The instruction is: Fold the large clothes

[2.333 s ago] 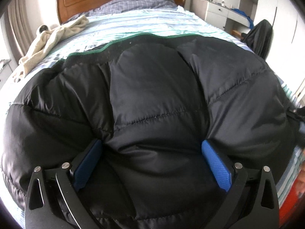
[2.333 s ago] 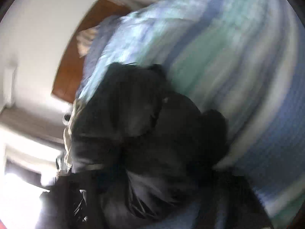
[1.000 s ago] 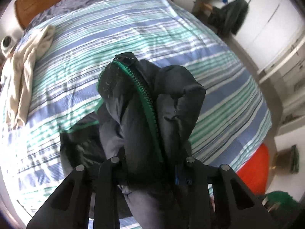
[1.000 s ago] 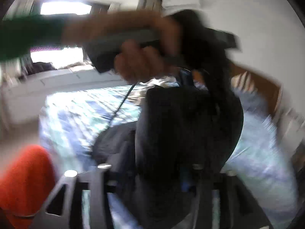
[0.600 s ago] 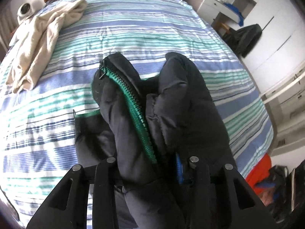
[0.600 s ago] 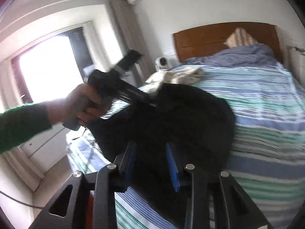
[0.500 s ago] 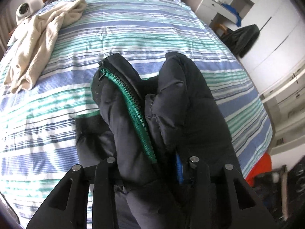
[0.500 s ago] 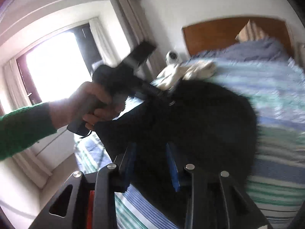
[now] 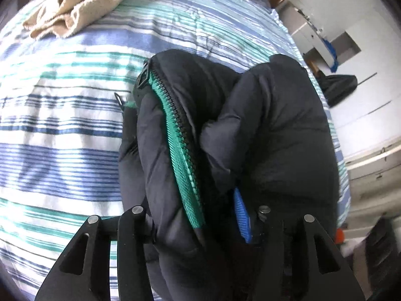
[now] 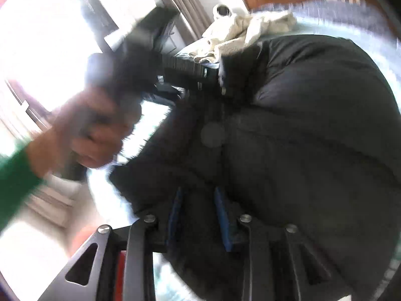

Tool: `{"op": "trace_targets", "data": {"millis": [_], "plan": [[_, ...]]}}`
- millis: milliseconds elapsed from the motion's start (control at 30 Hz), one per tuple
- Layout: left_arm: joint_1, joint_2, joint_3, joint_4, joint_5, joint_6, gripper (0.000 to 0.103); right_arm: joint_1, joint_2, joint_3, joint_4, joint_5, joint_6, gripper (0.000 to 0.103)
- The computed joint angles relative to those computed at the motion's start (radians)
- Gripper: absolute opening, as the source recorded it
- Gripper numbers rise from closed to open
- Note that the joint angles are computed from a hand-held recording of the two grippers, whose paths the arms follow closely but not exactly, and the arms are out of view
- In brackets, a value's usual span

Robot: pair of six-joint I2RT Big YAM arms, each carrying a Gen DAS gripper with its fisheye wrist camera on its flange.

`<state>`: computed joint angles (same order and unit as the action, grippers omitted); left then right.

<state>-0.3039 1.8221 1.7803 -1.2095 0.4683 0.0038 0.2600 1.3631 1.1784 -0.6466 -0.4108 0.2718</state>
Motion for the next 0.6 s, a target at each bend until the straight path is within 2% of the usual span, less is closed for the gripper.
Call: {"op": "trace_targets", "data": {"millis": [100, 200, 233, 300, 333, 367, 400, 500, 600], "plan": [[0.018, 0.014, -0.007, 0.007, 0.059, -0.021, 0.048, -0.095, -0.010, 0.086, -0.018, 0.027, 0.024, 0.032], [0.027, 0.026, -0.003, 0.005, 0.083, -0.025, 0.048, -0.143, 0.146, 0.310, -0.145, 0.051, -0.026, 0.032], [0.027, 0.026, -0.005, 0.008, 0.085, -0.024, 0.048, -0.135, 0.190, 0.361, -0.173, 0.048, -0.024, 0.032], [0.032, 0.025, -0.013, 0.018, 0.097, -0.024, 0.048, -0.128, 0.349, 0.524, -0.280, 0.002, -0.055, 0.032], [0.033, 0.025, -0.020, 0.028, 0.104, -0.033, 0.048, -0.117, 0.416, 0.593, -0.331, 0.007, -0.063, 0.032], [0.037, 0.021, -0.029, 0.034, 0.103, -0.038, 0.048, -0.103, 0.496, 0.665, -0.390, 0.028, -0.061, 0.026], [0.034, 0.021, -0.038, 0.048, 0.076, -0.054, 0.047, -0.090, 0.566, 0.720, -0.450, 0.049, -0.062, 0.026], [0.030, 0.032, -0.036, 0.053, 0.038, -0.080, 0.044, -0.062, 0.653, 0.789, -0.498, 0.127, -0.061, 0.019], [0.024, 0.056, -0.014, 0.039, 0.030, -0.093, 0.044, -0.062, 0.677, 0.826, -0.542, 0.145, -0.055, 0.018]]}}
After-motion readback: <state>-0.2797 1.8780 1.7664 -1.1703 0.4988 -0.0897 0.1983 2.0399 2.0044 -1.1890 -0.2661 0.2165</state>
